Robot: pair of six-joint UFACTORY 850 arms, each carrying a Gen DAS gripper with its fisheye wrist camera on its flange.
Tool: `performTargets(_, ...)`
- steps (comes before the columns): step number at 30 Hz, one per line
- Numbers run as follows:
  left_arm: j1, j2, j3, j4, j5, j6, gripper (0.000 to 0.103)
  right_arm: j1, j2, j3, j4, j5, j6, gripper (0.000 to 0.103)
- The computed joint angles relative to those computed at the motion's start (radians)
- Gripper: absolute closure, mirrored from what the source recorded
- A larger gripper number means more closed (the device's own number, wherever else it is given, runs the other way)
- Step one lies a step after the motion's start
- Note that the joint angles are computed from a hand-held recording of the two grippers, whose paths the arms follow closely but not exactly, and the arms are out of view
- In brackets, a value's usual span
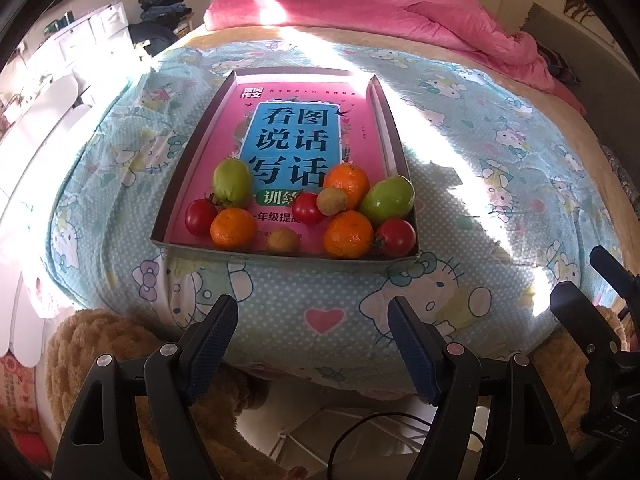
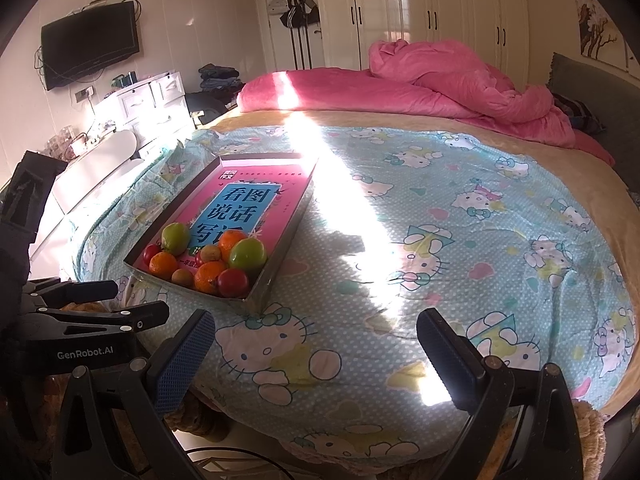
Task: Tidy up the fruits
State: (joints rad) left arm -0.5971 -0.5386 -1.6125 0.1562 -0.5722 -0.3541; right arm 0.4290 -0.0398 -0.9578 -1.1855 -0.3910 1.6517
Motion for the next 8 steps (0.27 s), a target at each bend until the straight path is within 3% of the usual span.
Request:
performTargets(4, 0.035, -0.045, -0.053, -0.046, -0.017, 0.033, 0.024, -0.029, -0.003, 0.005, -0.041, 0.010, 0.041, 0.001)
performTargets(8, 0.093, -0.087, -0.122, 0.031, 0.002, -0.060, 0.024, -0.117, 0.002, 0.014, -0.059, 0.010, 0.075, 0.001)
